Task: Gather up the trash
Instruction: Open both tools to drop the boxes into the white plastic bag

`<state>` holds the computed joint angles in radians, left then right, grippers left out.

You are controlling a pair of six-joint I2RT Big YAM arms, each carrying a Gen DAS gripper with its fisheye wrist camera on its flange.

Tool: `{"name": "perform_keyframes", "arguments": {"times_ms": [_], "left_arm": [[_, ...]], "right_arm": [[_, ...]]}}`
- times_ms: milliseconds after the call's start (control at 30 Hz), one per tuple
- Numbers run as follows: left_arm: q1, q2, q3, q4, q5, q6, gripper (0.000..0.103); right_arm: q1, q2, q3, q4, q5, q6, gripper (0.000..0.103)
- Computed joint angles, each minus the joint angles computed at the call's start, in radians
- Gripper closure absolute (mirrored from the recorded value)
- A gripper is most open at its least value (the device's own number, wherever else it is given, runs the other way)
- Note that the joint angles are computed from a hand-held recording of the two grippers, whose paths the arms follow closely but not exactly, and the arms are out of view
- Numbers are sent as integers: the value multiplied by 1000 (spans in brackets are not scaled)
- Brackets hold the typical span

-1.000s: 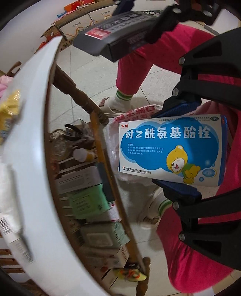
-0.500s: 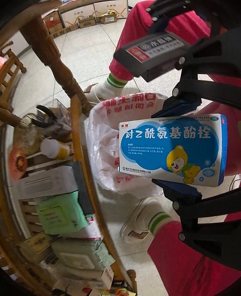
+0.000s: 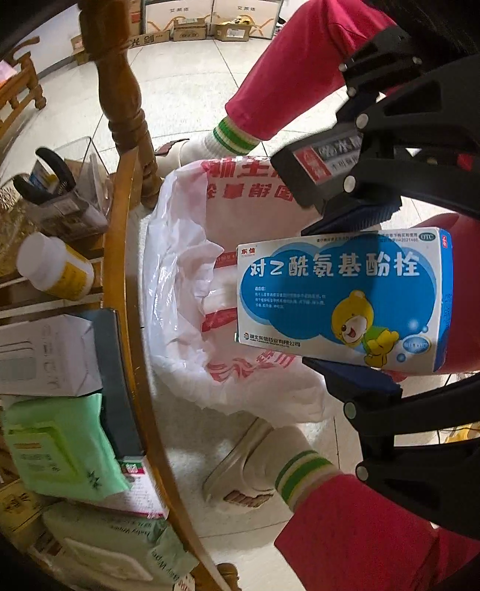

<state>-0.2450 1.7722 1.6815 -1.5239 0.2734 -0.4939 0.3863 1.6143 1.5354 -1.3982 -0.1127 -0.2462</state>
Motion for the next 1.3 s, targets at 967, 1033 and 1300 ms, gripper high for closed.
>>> {"name": "perform_keyframes", "arguments": {"times_ms": [967, 1033, 1300], "left_arm": [[16, 64, 4, -14, 17, -34, 25], [17, 56, 2, -18, 14, -38, 25], [13, -65, -39, -39, -53, -75, 21]], "right_arm": [[-9, 74, 11, 16, -76, 65, 36], [-8, 65, 8, 19, -75, 66, 36], [-19, -8, 16, 30, -77, 58, 35]]}}
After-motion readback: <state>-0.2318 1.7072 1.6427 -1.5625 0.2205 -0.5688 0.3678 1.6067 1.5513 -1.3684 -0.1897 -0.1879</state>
